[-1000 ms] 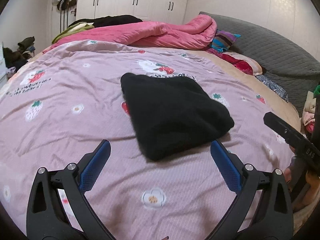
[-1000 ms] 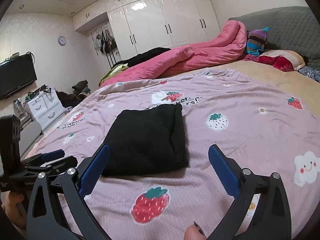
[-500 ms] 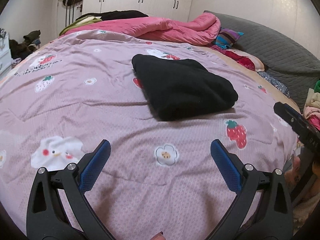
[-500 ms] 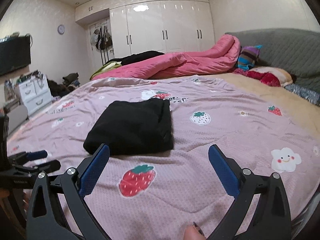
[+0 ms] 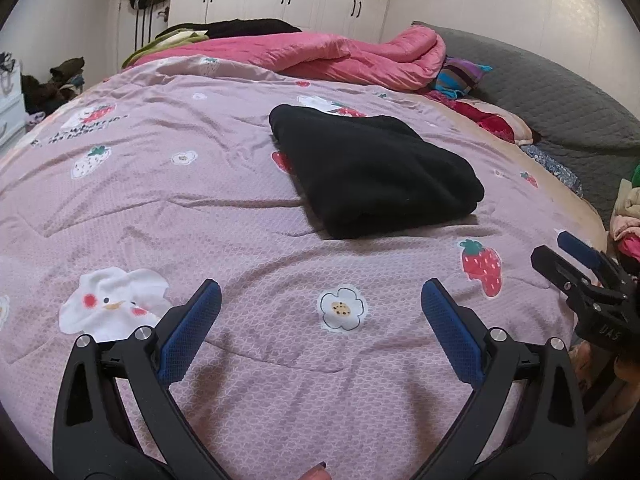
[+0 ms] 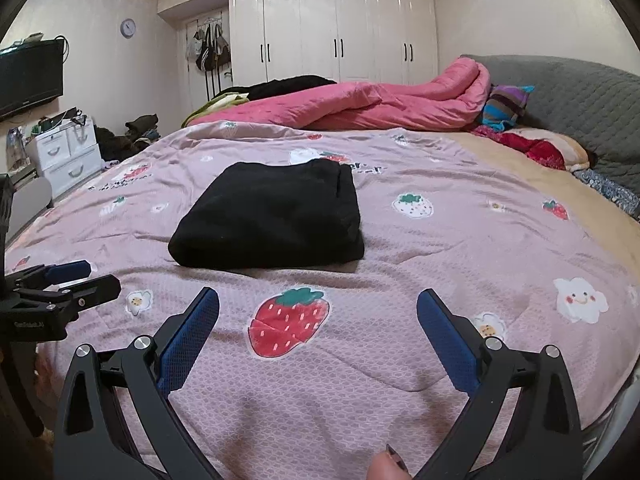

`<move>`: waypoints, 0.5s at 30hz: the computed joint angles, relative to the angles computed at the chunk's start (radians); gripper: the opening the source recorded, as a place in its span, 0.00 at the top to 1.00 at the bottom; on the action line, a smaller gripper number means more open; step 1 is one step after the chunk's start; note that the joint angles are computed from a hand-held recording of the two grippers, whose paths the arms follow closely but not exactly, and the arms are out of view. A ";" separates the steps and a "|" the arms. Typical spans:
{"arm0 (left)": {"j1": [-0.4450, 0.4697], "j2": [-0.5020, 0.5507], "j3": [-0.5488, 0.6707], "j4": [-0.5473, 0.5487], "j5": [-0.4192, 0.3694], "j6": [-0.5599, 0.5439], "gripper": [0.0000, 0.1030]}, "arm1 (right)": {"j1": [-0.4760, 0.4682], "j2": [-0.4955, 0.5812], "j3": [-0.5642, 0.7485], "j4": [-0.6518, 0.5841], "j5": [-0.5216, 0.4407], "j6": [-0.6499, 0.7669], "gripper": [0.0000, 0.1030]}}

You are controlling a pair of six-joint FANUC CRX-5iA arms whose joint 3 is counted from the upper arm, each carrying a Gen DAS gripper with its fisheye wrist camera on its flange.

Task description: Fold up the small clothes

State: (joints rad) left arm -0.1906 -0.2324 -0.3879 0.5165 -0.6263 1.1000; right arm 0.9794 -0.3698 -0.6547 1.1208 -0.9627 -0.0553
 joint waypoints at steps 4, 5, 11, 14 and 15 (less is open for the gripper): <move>0.002 0.003 0.008 -0.016 -0.011 0.020 0.09 | -0.004 0.007 0.007 -0.019 0.006 0.010 0.04; 0.001 0.004 0.010 -0.021 -0.014 0.026 0.09 | -0.004 0.009 0.008 -0.021 0.005 0.011 0.04; 0.002 0.017 0.039 -0.073 -0.037 0.079 0.09 | -0.011 0.007 0.009 -0.028 0.014 0.010 0.04; 0.002 0.014 0.036 -0.068 -0.032 0.073 0.09 | -0.011 0.003 0.006 -0.028 0.015 0.007 0.04; 0.002 0.013 0.036 -0.070 -0.031 0.074 0.09 | -0.011 0.002 0.005 -0.029 0.014 0.008 0.04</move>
